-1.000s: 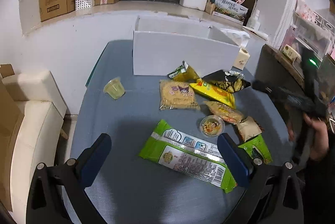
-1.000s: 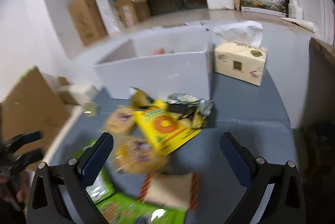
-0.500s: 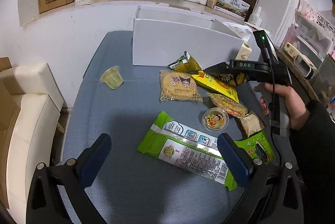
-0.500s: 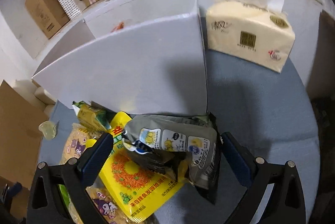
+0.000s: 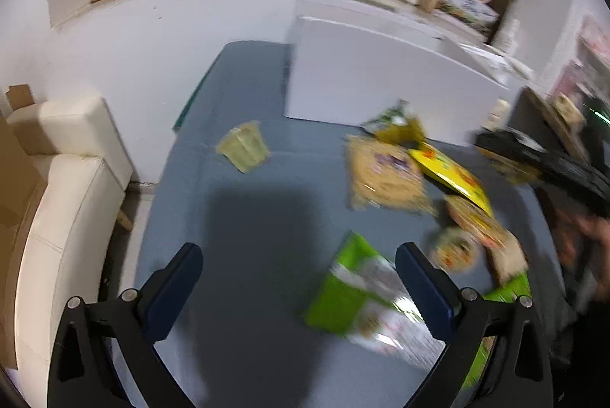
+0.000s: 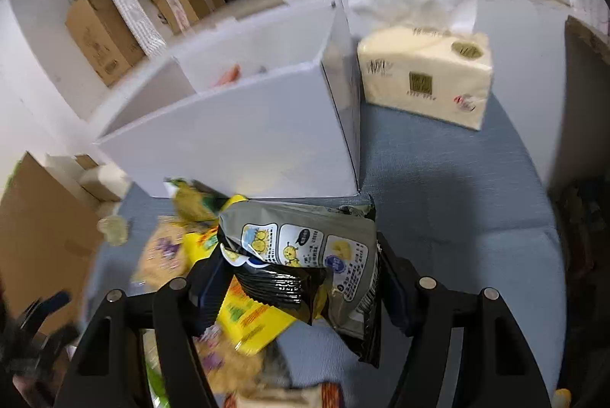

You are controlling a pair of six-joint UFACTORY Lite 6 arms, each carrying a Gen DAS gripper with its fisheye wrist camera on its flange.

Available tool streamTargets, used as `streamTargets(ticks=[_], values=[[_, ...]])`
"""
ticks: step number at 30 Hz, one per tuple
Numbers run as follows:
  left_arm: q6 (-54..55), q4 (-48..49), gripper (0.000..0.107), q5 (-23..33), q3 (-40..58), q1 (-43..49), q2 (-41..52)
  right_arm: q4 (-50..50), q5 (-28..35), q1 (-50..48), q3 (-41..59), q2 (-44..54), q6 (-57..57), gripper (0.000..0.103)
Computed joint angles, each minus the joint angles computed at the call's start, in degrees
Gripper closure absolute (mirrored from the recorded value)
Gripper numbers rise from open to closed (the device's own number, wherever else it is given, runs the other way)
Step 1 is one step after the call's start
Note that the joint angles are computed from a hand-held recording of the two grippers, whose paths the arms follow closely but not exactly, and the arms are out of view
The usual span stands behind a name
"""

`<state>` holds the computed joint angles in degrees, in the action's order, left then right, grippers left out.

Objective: Organize snacks
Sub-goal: 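Grasp the jelly cup with the left tool while the right grasps the grey snack bag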

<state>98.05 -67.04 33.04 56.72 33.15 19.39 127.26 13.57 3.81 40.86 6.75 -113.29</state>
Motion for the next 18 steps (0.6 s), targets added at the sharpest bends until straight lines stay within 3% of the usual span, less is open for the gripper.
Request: streamTargets(ticks=[4, 8, 12, 15, 18], values=[[-5.4, 0.8, 0.004, -4.0, 11.4, -3.9, 9.3, -7.1, 1.2, 0.1, -11.2, -15.3, 7.4, 0.030], [-18.4, 11.4, 0.005, -4.7, 24.7, -6.6, 19.4, -12.8, 0.9, 2.4, -15.7, -25.1, 15.1, 0.030], [-21.6, 13.8, 0.008, -7.2, 28.9, -8.5, 22.9, -4.5, -3.5, 5.7, -16.7, -29.7, 8.5, 0.030], [-23.9, 15.8, 0.020, -8.5, 30.2, -9.7, 24.6, -0.4, -3.5, 6.4, -16.8, -29.3, 4.5, 0.030], [-27.4, 19.9, 0.047, -10.5, 31.6, -11.3, 26.3, 0.7, -2.8, 6.8, -17.8, -29.5, 3.5, 0.030]])
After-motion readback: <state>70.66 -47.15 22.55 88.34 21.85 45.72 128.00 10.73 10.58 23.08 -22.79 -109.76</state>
